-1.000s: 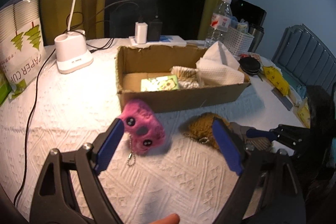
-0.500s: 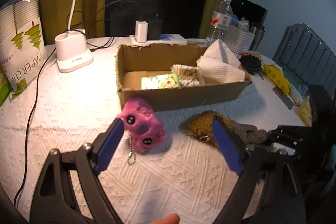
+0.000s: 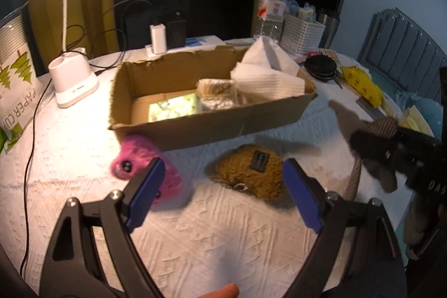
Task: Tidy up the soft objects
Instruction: 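Grasp the brown fuzzy plush with the left gripper while the right holds the sock, then carry the brown plush over the box with the left gripper while the right holds the sock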
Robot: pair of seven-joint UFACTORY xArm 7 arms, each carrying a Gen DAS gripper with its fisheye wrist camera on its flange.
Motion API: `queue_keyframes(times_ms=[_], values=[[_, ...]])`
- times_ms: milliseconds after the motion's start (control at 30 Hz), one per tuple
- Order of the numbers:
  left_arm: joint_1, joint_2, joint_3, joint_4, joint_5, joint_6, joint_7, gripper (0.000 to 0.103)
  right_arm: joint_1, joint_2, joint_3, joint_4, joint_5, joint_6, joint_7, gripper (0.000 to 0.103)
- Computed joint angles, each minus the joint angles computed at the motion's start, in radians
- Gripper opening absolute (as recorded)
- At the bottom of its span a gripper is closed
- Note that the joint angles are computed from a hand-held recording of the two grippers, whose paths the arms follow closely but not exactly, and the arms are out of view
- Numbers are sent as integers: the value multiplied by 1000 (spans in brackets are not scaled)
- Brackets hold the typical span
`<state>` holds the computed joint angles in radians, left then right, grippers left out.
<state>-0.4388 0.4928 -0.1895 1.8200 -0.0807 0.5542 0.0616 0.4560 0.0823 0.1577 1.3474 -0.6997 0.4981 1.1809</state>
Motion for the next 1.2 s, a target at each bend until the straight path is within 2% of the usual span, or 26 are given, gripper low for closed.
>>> queue_keyframes(times_ms=[233, 467, 767, 867, 933, 1033, 1200], values=[[-52, 79, 24, 115, 57, 75, -28, 87, -62, -83, 0, -118, -4, -50, 42, 34], [-115, 200, 67, 289, 135, 215, -63, 87, -113, -98, 10, -181, 24, -123, 37, 34], [-122, 325, 52, 469, 93, 320, -22, 86, -142, -110, 16, -209, 50, -149, 19, 34], [-112, 304, 40, 422, 67, 286, 4, 70, -142, -109, 23, -205, 45, -143, 19, 34], [-98, 286, 25, 395, 43, 274, 24, 55, -141, -108, 25, -200, 41, -137, 22, 34], [-87, 250, 20, 339, 24, 245, 38, 50, -135, -107, 30, -187, 27, -122, 29, 34], [-54, 166, 3, 216, -10, 146, 62, 47, -120, -103, 39, -154, 2, -89, 34, 34]])
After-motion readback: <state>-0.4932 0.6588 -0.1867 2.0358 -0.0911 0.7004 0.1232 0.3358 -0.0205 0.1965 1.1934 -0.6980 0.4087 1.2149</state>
